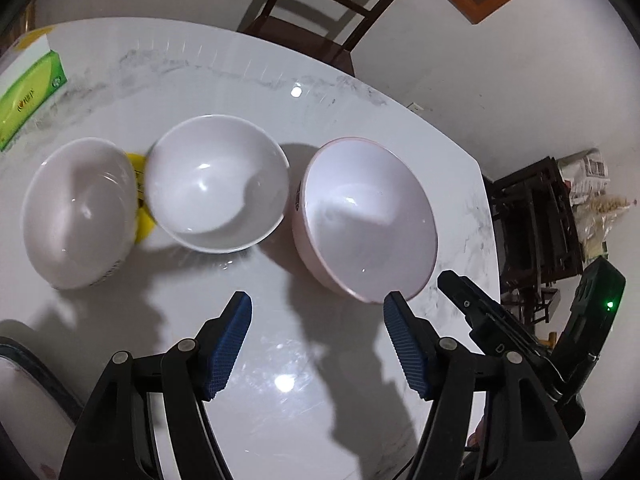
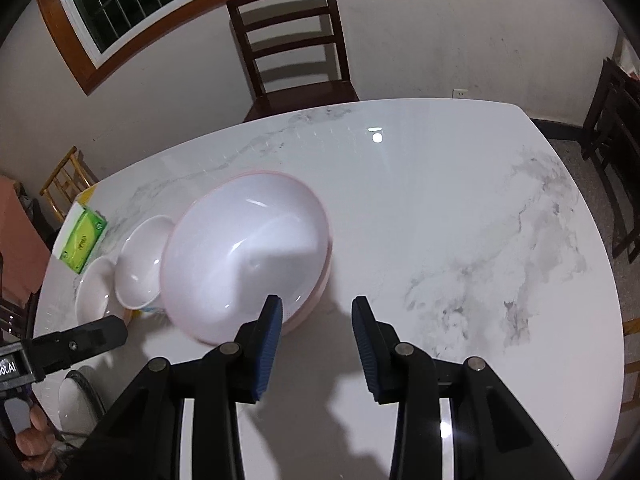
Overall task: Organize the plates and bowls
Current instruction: 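Reach both grippers to the pink bowl rim and close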
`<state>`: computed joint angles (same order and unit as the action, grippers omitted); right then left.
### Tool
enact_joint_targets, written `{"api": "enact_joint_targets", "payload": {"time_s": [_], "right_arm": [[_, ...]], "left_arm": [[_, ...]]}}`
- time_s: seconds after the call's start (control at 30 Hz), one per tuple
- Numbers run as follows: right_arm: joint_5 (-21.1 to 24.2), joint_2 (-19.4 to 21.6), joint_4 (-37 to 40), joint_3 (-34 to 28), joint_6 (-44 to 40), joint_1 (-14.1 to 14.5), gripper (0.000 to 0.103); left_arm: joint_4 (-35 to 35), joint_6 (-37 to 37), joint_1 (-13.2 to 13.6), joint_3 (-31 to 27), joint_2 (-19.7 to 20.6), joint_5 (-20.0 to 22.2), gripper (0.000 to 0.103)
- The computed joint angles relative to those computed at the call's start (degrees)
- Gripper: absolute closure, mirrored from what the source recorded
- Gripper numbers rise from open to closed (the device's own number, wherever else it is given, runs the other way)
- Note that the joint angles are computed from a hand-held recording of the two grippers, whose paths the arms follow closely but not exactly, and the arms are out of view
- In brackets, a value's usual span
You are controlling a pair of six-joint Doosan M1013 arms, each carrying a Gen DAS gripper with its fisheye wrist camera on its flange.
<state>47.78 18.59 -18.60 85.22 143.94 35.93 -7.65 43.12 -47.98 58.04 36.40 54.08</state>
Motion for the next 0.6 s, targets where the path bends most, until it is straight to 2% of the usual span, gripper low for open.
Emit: {"api": "enact_joint_targets", "payload": {"time_s": [0.43, 0.5, 0.57, 0.6], "right_arm": [[2.2, 3.6, 4.5, -3.6, -3.7, -1.8, 0.066], [2.6, 4.0, 4.0, -4.0, -3.5, -1.8, 0.066], [2.8, 4.3, 4.5, -4.2, -3.8, -1.9, 0.066], [2.8, 4.5, 4.9, -4.3, -4.1, -2.0, 0.066]], "left_arm": [[0.6, -4.7, 0.0, -4.5, 3.8, 1.5, 0.046], [1.0, -5.0, 0.0, -4.8, 4.1, 1.7, 0.049], [1.5, -5.4, -0.1, -5.0, 4.4, 2.0, 0.059], [1.2, -5.1, -0.1, -5.2, 4.6, 2.0, 0.061]]}}
